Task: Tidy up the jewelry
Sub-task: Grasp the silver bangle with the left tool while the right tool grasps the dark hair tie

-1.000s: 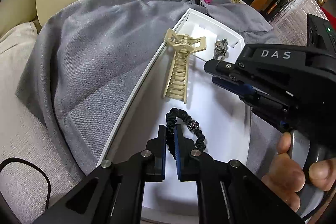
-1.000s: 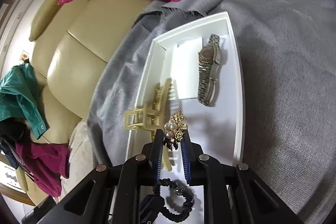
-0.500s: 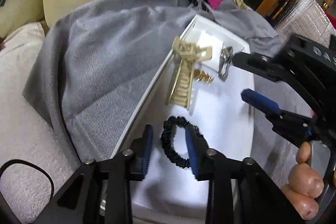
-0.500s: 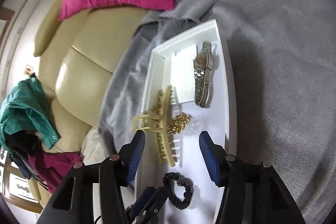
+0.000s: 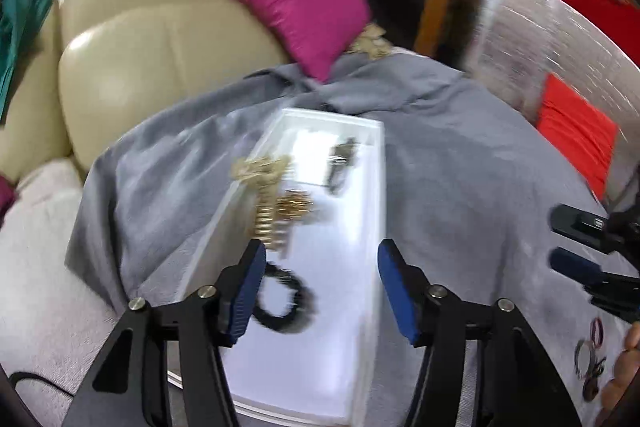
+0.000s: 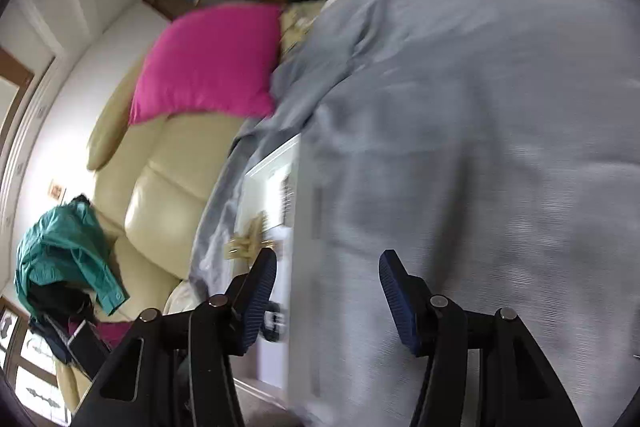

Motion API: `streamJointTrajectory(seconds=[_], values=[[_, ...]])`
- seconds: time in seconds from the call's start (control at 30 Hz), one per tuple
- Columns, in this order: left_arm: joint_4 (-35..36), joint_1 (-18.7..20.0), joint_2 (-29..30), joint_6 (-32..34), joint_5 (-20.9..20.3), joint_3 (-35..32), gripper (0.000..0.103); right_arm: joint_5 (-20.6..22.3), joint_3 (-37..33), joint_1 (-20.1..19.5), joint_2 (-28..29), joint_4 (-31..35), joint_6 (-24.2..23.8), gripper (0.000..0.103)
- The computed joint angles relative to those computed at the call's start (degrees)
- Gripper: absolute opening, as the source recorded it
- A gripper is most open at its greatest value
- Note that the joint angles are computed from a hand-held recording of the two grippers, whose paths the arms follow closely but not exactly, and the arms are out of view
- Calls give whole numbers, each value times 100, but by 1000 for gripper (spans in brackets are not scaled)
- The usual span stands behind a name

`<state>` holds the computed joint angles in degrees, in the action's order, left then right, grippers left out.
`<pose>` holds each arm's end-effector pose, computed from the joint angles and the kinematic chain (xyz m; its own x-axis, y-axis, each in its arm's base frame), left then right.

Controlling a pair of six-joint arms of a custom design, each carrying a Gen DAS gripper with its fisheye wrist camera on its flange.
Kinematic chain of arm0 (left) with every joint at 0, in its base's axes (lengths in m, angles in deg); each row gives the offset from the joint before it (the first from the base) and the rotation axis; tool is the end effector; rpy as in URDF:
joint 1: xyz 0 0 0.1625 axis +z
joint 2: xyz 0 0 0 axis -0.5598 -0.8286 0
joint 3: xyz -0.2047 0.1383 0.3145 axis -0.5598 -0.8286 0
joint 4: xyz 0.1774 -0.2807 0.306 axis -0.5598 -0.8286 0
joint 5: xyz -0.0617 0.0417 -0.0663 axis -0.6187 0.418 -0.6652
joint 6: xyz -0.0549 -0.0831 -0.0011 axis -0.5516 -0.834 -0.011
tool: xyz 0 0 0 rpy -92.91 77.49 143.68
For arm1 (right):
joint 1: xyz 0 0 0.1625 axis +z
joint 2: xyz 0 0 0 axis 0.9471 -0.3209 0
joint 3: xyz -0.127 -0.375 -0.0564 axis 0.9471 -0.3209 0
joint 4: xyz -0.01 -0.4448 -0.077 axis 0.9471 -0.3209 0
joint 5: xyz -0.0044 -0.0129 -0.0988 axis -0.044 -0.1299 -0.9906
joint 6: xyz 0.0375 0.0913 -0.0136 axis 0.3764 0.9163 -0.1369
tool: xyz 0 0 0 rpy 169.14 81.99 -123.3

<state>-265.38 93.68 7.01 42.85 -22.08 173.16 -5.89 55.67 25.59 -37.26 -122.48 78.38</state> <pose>-0.1525 -0.7055 0.1781 -0.7159 -0.4665 -0.5195 0.2302 0.5447 -0.8064 0.2309 -0.8358 0.0951 -0.9614 -0.2568 0.0992 -0.2753 0.8904 -0.3624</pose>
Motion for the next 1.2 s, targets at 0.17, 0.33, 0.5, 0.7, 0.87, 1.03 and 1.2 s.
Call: streamJointTrajectory(seconds=[0.17,0.33,0.5,0.7,0.87,1.03,1.2], values=[[256,-171,343,230,-335,-259,61,-190,1009,-338,-971,-729,5,58],[551,-391,749,433,-610,-556,61,-235,1679,-740,-1693,-1252,218,58],[881,-553,1163,740,-949,-871,61,-132,2155,-1110,-2146,-1608,332,58],[1550,-594,1511,713,-1445,-1272,61,-21,2392,-1498,-2412,-1414,530,54],[2220,-549,1739,456,-1864,-1684,61,50,2274,-1630,-2393,-984,501,49],[2652,-508,1980,360,-2222,-2086,61,169,1989,-1723,-2200,-547,630,47],[3176,-426,2168,264,-2674,-2472,61,198,1786,-1746,-2052,-381,673,46]])
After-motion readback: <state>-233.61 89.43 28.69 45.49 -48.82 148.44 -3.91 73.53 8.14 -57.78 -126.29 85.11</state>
